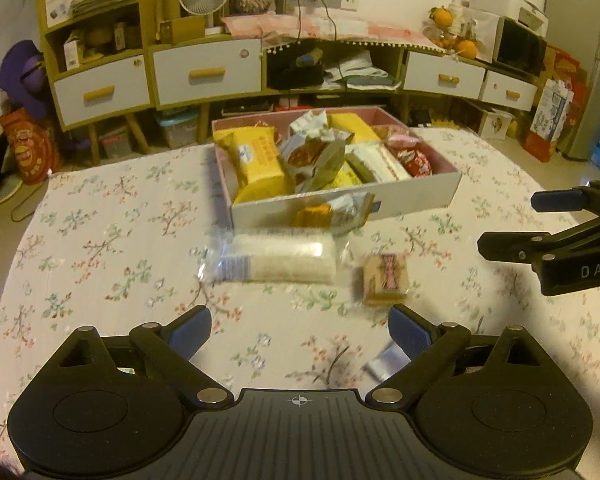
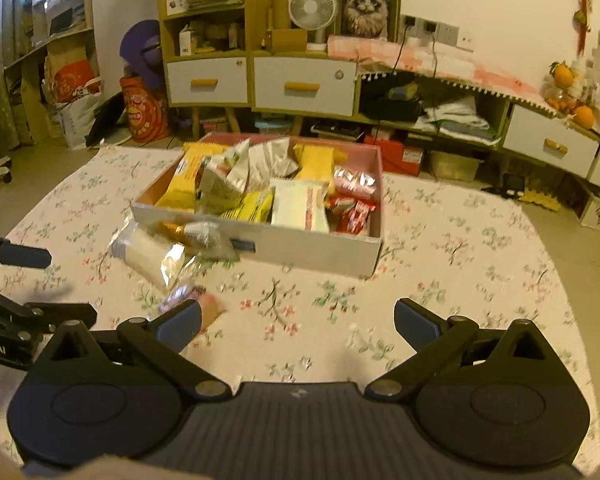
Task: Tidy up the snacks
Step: 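Withdraw both open grippers from the box back over the loose snacks, then grasp the small brown cake square with the left gripper while the right gripper grasps the silver foil packet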
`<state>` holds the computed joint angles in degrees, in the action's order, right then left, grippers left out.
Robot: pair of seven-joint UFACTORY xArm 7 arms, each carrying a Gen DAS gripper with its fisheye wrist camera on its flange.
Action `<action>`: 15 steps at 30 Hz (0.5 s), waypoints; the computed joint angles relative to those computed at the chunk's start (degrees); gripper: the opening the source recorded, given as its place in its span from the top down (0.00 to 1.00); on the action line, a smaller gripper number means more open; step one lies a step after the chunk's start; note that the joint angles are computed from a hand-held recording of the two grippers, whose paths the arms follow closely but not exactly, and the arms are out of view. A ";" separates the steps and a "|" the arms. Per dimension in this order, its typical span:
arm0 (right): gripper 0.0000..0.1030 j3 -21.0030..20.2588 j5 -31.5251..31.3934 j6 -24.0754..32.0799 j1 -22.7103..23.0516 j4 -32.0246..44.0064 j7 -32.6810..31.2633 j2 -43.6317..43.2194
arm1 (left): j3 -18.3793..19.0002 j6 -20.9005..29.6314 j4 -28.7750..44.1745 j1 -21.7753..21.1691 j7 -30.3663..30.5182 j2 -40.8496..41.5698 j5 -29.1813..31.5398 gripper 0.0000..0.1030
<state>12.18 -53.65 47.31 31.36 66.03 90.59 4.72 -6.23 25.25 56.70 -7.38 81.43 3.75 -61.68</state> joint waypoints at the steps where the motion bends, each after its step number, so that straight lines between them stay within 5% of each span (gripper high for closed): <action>1: 0.00 0.05 -0.01 -0.79 0.01 -0.52 0.05 0.01 | 0.05 -0.18 -0.30 0.14 1.13 0.02 -0.37 0.06; 9: 0.00 0.18 -2.10 -5.51 0.99 -1.66 -2.23 1.12 | 0.63 -1.27 -2.25 1.55 9.82 1.06 -2.40 0.06; 15: 0.00 -0.28 -1.04 -13.27 0.96 -1.81 -5.53 2.16 | 0.57 -0.88 -0.34 3.60 9.63 4.17 -1.76 0.06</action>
